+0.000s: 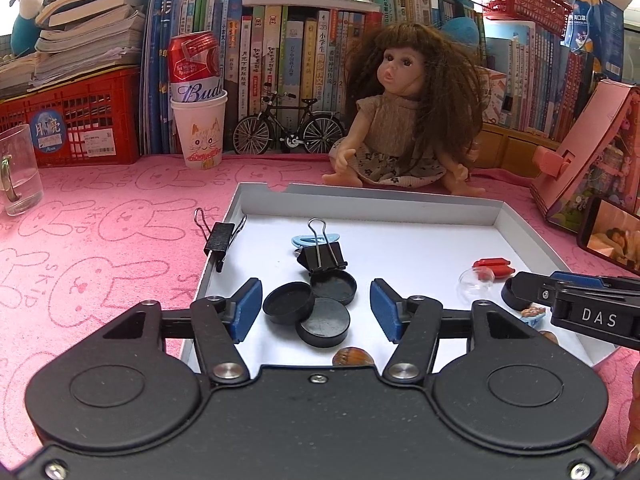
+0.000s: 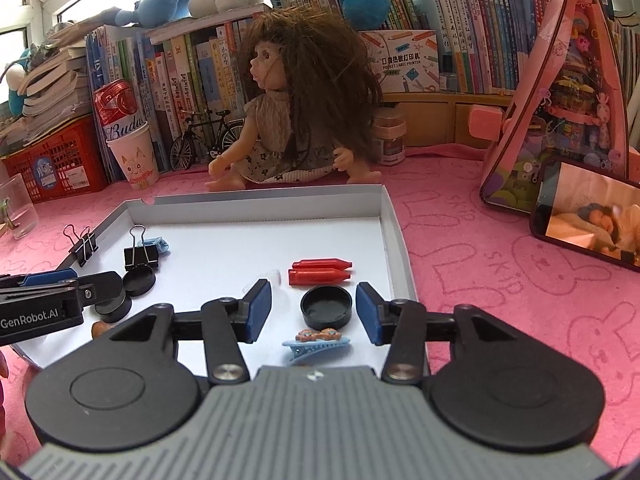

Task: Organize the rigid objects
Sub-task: 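Lower the black lid into the tray and open left while right releases its lid, then withdraw both open tools back from the tray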

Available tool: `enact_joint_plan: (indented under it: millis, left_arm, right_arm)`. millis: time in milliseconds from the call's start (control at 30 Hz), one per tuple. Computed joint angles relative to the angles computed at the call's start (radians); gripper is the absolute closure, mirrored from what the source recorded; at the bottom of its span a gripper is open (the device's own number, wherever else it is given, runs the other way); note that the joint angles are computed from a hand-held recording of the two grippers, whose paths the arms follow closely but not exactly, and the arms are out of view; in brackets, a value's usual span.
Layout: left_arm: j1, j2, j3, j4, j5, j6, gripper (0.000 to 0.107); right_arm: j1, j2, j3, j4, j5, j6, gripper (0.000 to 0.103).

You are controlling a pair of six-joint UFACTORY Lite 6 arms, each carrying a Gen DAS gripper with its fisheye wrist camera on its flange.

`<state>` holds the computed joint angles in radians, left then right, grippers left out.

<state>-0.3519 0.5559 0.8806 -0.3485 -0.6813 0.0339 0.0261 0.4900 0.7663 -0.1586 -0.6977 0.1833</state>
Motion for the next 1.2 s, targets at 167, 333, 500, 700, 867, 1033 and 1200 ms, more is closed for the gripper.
enact_joint_plan:
  millis: [167, 333, 500, 700, 867, 1033, 1200]
  left_arm:
    - [-0.011, -0.036, -0.040, 0.011, -0.017, -0.006, 0.039]
    - [-0.023, -0.075, -0.084, 0.026, -0.035, -0.024, 0.031]
    - [-0.035, -0.117, -0.131, 0.041, -0.048, -0.043, 0.028]
    - [-0.043, -0.168, -0.188, 0.058, -0.066, -0.059, 0.024]
    - [-0.048, -0.202, -0.232, 0.068, -0.079, -0.069, 0.023]
    - [-0.063, -0.246, -0.281, 0.062, -0.099, -0.055, 0.022]
    - [-0.073, -0.287, -0.319, 0.069, -0.108, -0.057, 0.020]
  right_arm:
    - [0.004, -0.031, -0.031, -0.002, -0.001, 0.008, 0.032]
    - [0.012, -0.067, -0.082, 0.019, -0.039, -0.016, 0.021]
    - [0.018, -0.102, -0.121, 0.028, -0.057, -0.028, 0.017]
    - [0.011, -0.139, -0.164, 0.020, -0.069, -0.014, 0.014]
    - [0.008, -0.165, -0.203, 0.030, -0.098, -0.023, 0.014]
    - [0.007, -0.215, -0.255, 0.033, -0.130, -0.030, 0.010]
    - [0.020, -0.253, -0.285, 0.065, -0.132, -0.050, 0.010]
